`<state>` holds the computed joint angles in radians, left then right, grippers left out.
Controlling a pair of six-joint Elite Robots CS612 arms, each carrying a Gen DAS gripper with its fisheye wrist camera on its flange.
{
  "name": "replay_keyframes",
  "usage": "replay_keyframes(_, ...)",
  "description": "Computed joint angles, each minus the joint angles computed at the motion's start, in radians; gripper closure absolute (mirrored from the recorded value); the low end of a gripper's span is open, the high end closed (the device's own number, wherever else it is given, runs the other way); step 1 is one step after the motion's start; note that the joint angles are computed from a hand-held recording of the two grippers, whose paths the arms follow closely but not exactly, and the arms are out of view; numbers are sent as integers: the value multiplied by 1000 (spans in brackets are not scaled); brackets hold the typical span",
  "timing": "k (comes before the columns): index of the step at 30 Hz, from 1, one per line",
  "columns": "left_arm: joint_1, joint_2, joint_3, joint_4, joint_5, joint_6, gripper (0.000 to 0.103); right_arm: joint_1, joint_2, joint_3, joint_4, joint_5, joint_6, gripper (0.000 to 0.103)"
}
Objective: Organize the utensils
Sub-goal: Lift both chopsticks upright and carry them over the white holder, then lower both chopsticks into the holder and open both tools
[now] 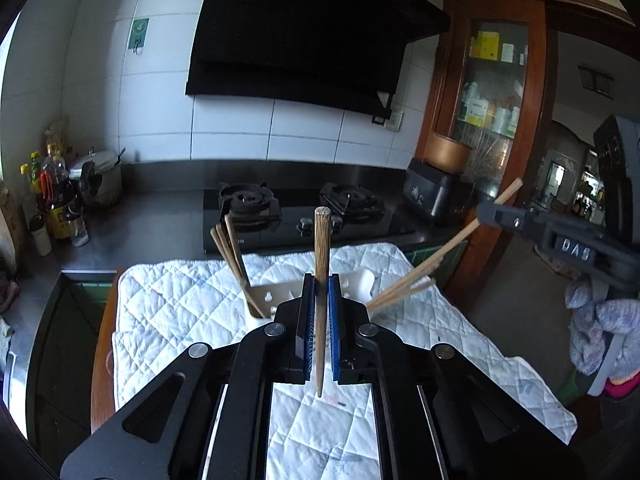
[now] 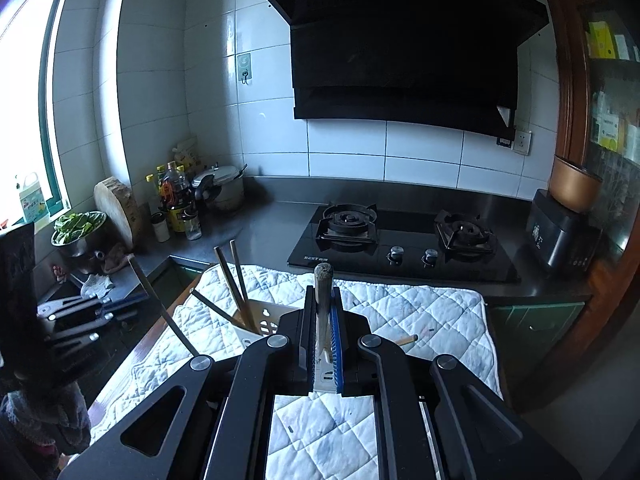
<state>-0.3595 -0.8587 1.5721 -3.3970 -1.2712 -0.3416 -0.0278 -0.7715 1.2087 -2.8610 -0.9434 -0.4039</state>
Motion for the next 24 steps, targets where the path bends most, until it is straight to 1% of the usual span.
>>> replay_keyframes(5,-3,1,-49,-45,73,56,98,8,20,-37,-12,-17,16,96)
replay_keyframes(8,-5,16,-86,-60,122,85,98,11,33,-63,-9,-17,28,96)
replay_keyframes(10,-3,30,-110,-66,143,87,98,15,38,-72,-12,-25,23,96)
replay_keyframes(13,4,52,-143,-64,153,67,98,20,45,-84,-15,-25,22,96)
replay_keyframes(17,15,88,-184,-55,167,40,98,26,58,-98,-35,-46,13,96)
replay_keyframes(21,26,114,-211,-34,159,11,98,25,78,-128,-42,-36,48,96)
replay_keyframes(24,33,126,-223,-15,146,4,98,24,100,-160,-55,-25,92,96)
